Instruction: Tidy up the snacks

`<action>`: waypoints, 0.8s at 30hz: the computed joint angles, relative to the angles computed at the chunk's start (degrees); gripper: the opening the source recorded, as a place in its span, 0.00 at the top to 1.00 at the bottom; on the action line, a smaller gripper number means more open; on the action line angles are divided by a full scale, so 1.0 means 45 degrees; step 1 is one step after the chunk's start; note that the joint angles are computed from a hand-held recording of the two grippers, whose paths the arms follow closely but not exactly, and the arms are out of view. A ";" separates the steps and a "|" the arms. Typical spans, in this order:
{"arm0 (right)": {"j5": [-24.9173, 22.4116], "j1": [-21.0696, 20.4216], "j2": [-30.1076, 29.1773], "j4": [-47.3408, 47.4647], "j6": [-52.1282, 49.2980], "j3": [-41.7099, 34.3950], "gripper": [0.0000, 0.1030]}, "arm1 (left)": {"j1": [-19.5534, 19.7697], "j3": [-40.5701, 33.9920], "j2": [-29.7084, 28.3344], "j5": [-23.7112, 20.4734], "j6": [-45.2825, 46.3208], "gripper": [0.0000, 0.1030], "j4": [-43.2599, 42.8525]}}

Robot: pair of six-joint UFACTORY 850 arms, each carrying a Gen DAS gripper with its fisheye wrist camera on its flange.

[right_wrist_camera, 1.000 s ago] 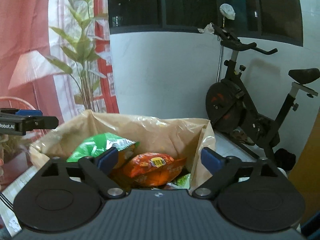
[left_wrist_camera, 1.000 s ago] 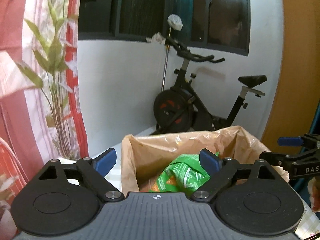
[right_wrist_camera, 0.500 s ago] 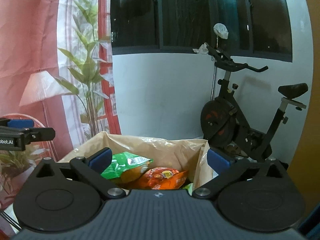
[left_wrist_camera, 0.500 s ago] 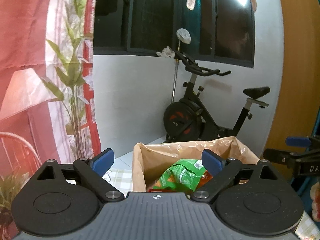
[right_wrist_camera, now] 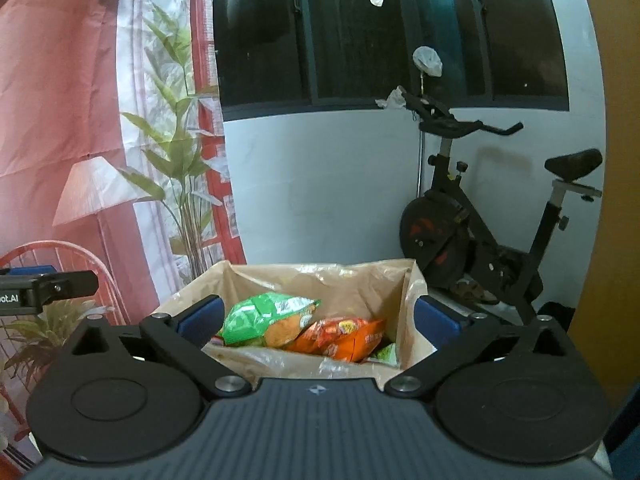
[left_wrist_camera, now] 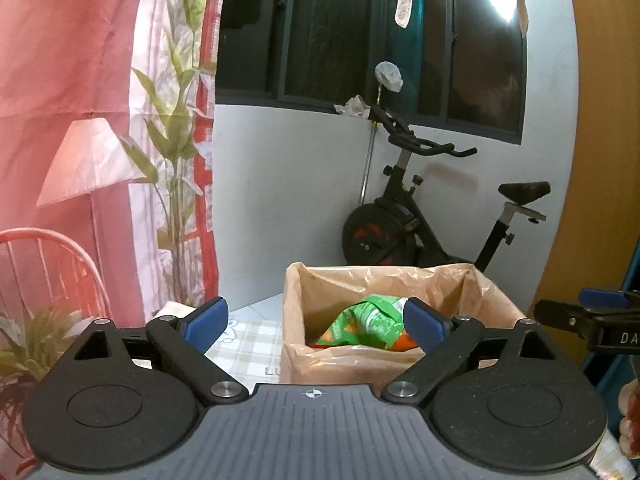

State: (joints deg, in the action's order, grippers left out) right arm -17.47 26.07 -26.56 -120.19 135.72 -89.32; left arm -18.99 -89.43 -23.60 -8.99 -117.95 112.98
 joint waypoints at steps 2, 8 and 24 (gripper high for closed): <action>0.0161 -0.0016 0.0029 0.0196 -0.0170 0.0054 0.00 | -0.0057 0.0075 0.0043 -0.0272 0.0222 0.07 -0.0099; 0.0098 -0.0001 0.0118 0.0034 0.0201 0.0266 0.00 | -0.0156 0.0179 0.0115 -0.0681 0.0335 0.07 -0.0061; -0.0148 0.0064 0.0256 -0.0521 0.0497 0.0485 0.00 | -0.0163 0.0332 0.0202 -0.0793 0.0043 0.07 0.0175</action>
State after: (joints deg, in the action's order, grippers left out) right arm -18.13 26.36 -25.41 -122.53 137.96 -87.14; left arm -19.72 -87.94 -22.69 -12.56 -117.76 113.76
